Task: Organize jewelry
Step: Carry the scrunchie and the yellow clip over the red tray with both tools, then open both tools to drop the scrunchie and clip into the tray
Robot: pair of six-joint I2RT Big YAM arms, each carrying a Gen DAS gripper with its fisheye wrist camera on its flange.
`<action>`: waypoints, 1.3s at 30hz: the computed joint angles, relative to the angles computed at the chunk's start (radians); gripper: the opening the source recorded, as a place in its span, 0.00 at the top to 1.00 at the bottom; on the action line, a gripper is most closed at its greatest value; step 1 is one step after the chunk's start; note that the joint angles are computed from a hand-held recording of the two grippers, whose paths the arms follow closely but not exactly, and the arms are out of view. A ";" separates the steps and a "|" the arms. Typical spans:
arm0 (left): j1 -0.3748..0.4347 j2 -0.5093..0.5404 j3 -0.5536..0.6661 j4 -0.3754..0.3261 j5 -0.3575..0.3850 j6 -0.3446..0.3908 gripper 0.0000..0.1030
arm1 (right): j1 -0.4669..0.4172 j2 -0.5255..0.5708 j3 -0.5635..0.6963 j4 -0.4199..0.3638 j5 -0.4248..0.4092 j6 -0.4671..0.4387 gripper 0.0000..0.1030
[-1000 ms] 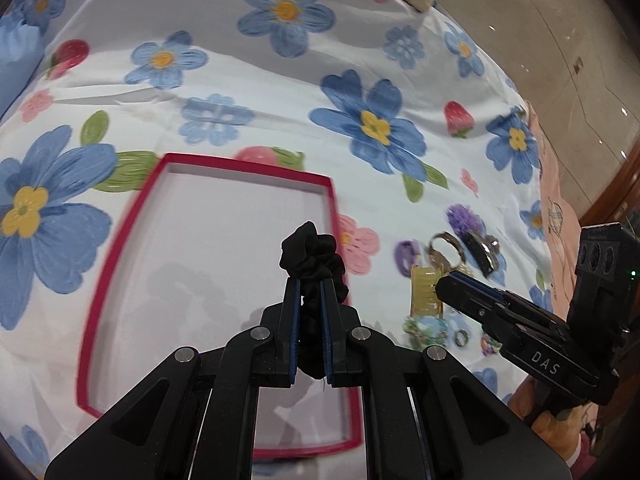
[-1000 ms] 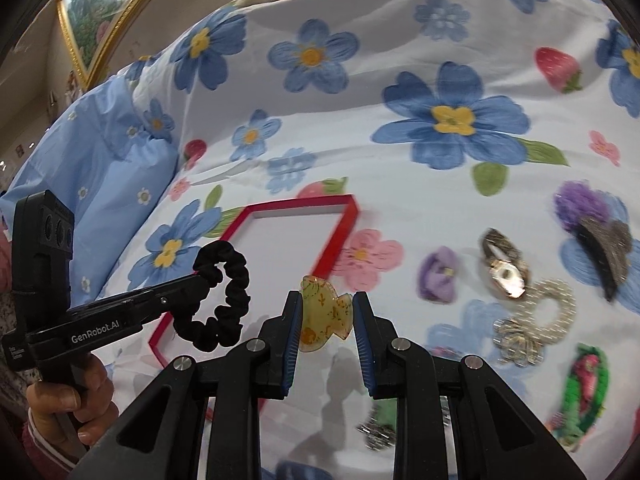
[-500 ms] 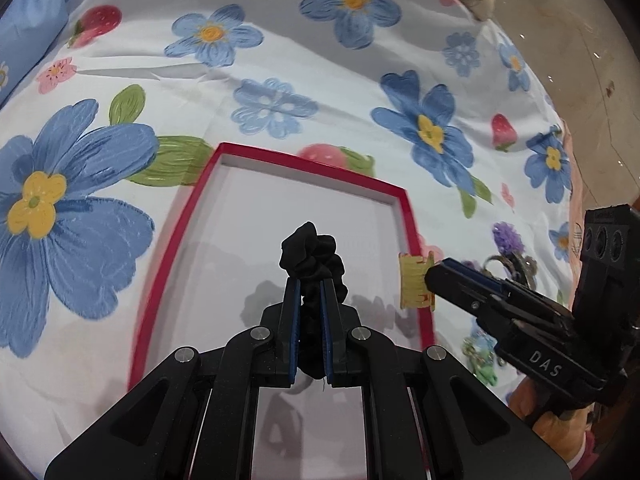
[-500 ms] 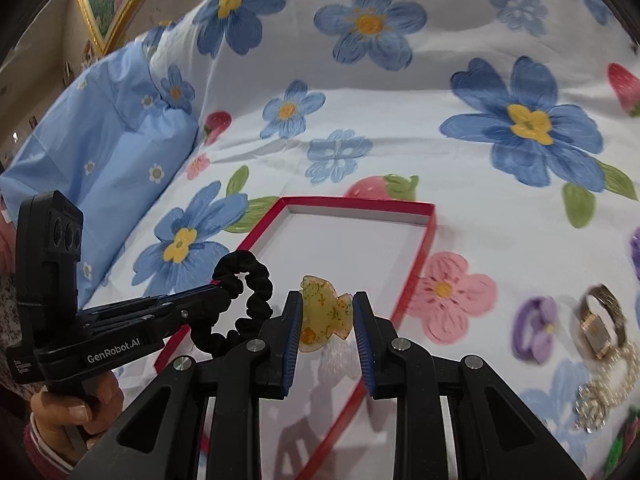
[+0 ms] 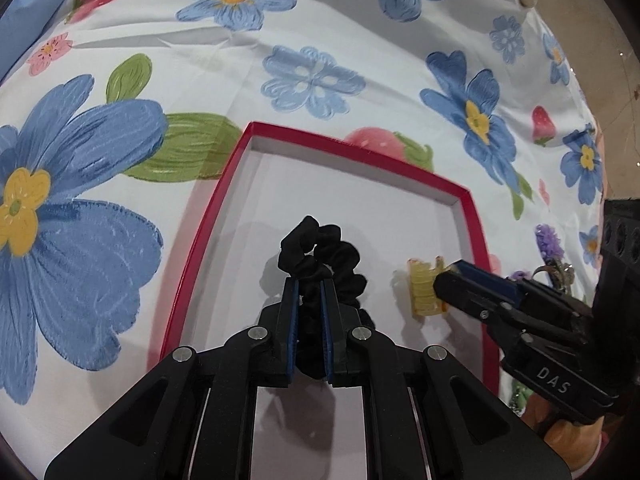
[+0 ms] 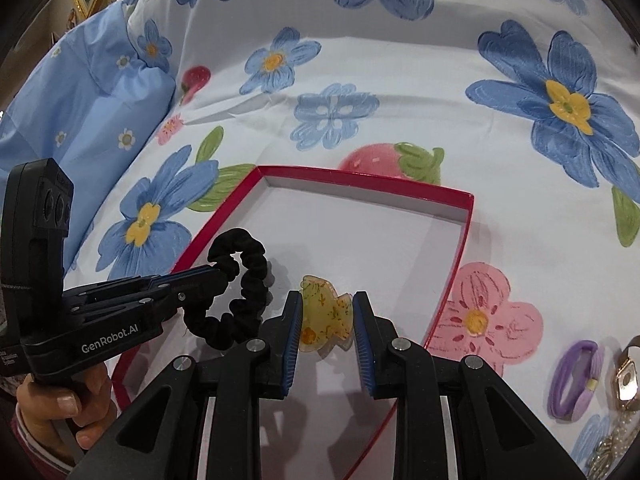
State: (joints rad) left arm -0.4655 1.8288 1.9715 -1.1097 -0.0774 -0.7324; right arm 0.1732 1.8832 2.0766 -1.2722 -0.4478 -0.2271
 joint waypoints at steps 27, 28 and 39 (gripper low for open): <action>-0.074 -0.064 -0.002 -0.027 -0.136 -0.059 0.46 | -0.066 -0.093 -0.082 0.021 -0.088 0.037 0.57; -0.081 -0.065 0.001 -0.026 -0.138 -0.062 0.46 | -0.079 -0.105 -0.096 0.025 -0.092 0.040 0.54; -0.181 -0.037 0.068 0.005 -0.137 -0.090 0.41 | -0.240 -0.239 -0.239 0.087 -0.121 0.048 0.52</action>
State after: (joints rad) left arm -0.6462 1.7917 2.0399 -1.1045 -0.2145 -0.8221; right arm -0.0668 1.6444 1.8376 -1.1849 -0.5689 -0.1796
